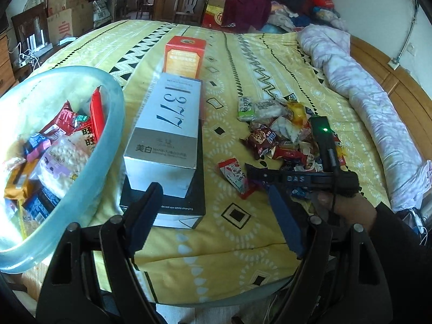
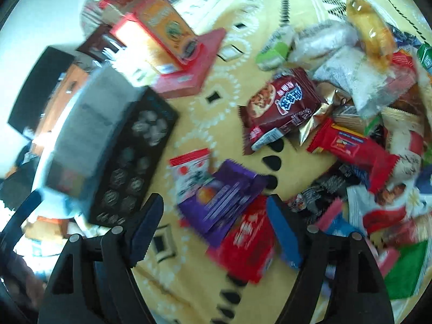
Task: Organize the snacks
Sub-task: 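Move both grippers back to the snack pile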
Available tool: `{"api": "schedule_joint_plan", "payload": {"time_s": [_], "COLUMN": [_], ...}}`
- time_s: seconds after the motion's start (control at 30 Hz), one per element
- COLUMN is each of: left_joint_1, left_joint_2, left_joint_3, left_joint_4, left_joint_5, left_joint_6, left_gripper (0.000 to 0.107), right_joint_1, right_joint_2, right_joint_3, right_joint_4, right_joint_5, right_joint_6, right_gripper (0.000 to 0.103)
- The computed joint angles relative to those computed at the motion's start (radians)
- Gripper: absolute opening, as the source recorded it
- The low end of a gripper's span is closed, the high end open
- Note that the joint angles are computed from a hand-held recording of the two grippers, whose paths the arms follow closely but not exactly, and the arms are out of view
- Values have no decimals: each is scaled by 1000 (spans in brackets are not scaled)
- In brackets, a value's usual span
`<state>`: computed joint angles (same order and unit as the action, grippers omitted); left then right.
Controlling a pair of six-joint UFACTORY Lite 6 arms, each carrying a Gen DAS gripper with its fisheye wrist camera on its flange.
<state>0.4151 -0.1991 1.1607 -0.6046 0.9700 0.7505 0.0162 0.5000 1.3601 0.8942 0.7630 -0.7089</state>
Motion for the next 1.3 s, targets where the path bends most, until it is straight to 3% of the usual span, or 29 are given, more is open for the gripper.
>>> {"api": "schedule_joint_plan", "payload": {"time_s": [0.1, 0.17, 0.23, 0.27, 0.33, 0.57, 0.6, 0.67, 0.73, 0.83, 0.93, 1.03, 1.3], "left_joint_1": [-35, -56, -85, -104, -143, -309, -327, -360, -392, -433, -485, -541, -610], "left_joint_2": [-22, -33, -42, -41, -29, 36, 54, 91, 139, 221, 286, 343, 434], "left_joint_3": [-22, -35, -55, -64, -80, -144, -148, -145, -126, -87, -56, -28, -21], "left_joint_4": [15, 21, 27, 31, 30, 47, 44, 39, 13, -20, -3, 34, 115], "left_joint_5": [-8, -8, -17, -21, -28, -112, -128, -153, -162, -154, -184, -237, -405], "left_joint_6": [-14, -22, -30, -39, -58, -126, -127, -122, -103, -83, -124, -170, -247], "left_gripper": [81, 81, 81, 81, 81, 78, 77, 71, 66, 59, 59, 59, 59], "right_joint_1": [49, 47, 27, 11, -22, -240, -291, -388, -483, -617, -698, -773, -809], "right_joint_2": [44, 25, -38, -91, -205, -463, -493, -532, -583, -663, -687, -690, -681], "right_joint_3": [40, 12, -54, -102, -181, -364, -404, -468, -538, -631, -675, -689, -689], "right_joint_4": [-73, -51, 5, 54, 90, 89, 92, 98, 92, 45, 21, 25, 20], "right_joint_5": [-54, -74, -81, -81, -81, 0, 16, 58, 97, 165, 193, 210, 199], "right_joint_6": [37, -6, -91, -161, -234, -339, -360, -398, -421, -468, -519, -566, -620], "right_gripper": [70, 49, 37, 22, 15, 16, 20, 43, 54, 54, 54, 66, 66]}}
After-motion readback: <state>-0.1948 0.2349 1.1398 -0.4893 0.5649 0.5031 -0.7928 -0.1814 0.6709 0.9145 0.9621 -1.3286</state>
